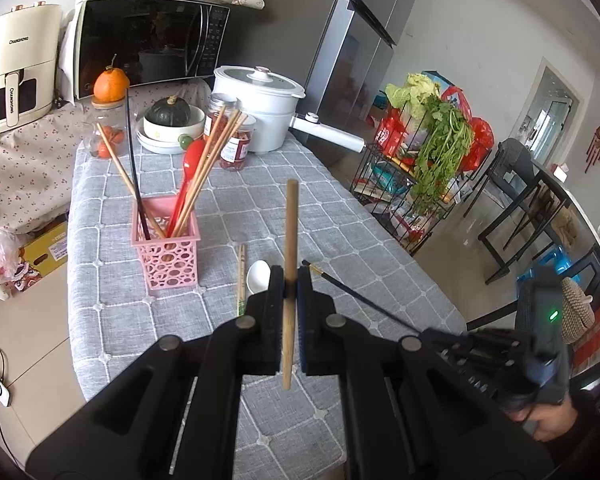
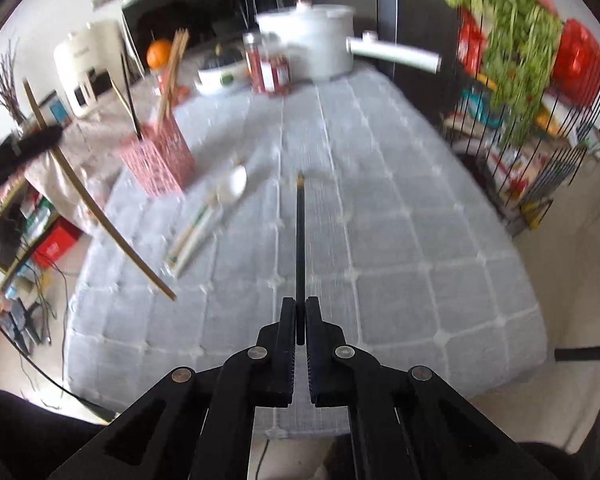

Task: Organize utensils
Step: 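Carry both held chopsticks up over the pink basket, then lower both chopsticks into the pink basket and open both grippers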

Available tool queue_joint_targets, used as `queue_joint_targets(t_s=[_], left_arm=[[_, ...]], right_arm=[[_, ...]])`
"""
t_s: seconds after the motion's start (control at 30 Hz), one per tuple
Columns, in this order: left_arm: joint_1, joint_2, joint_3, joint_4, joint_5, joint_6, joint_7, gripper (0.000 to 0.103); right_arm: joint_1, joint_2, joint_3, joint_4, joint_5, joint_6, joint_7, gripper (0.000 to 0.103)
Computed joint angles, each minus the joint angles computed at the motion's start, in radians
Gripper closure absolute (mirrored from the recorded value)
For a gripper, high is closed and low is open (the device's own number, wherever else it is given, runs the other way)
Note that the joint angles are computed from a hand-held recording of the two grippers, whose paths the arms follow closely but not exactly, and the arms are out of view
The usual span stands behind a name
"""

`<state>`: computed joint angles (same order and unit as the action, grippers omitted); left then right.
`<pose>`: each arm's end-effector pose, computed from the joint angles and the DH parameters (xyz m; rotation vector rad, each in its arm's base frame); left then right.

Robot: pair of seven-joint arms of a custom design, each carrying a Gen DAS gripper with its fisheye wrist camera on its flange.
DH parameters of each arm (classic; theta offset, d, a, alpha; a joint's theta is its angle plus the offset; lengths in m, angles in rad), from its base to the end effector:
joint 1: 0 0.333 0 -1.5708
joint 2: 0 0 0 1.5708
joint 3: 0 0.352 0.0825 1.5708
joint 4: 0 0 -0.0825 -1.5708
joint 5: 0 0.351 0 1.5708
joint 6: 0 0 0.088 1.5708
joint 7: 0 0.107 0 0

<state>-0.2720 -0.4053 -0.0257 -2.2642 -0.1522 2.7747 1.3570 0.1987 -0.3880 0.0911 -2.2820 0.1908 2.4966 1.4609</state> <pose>0.4174 -0.1238 0.6725 -1.8167 1.7658 -1.1488 0.4160 0.1300 0.6177 -2.0623 1.5422 -0.3879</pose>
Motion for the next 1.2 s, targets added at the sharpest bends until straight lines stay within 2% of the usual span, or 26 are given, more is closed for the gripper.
queue_joint_targets(t_s=[0.17, 0.43, 0.67, 0.87, 1.03, 1.2], left_arm=[[0.024, 0.0, -0.011, 0.001, 0.021, 0.019, -0.025, 0.096], [0.058, 0.009, -0.012, 0.01, 0.063, 0.031, -0.068, 0.096], [0.084, 0.024, -0.008, 0.022, 0.085, 0.03, -0.099, 0.096], [0.102, 0.029, -0.006, 0.032, 0.093, 0.043, -0.117, 0.096], [0.171, 0.009, -0.04, 0.035, 0.173, 0.092, -0.183, 0.096], [0.305, 0.001, -0.103, 0.049, 0.319, 0.159, -0.325, 0.096]], right_arm=[[0.014, 0.054, -0.027, 0.115, 0.038, 0.025, -0.051, 0.098], [0.026, 0.223, -0.03, 0.339, 0.073, 0.042, -0.071, 0.098], [0.042, 0.327, -0.026, 0.445, 0.068, 0.117, -0.077, 0.098], [0.057, 0.383, -0.027, 0.514, 0.093, 0.131, -0.105, 0.098], [0.063, 0.377, -0.028, 0.543, 0.278, 0.111, -0.245, 0.098], [0.072, 0.348, -0.033, 0.58, 0.414, 0.072, -0.365, 0.098]])
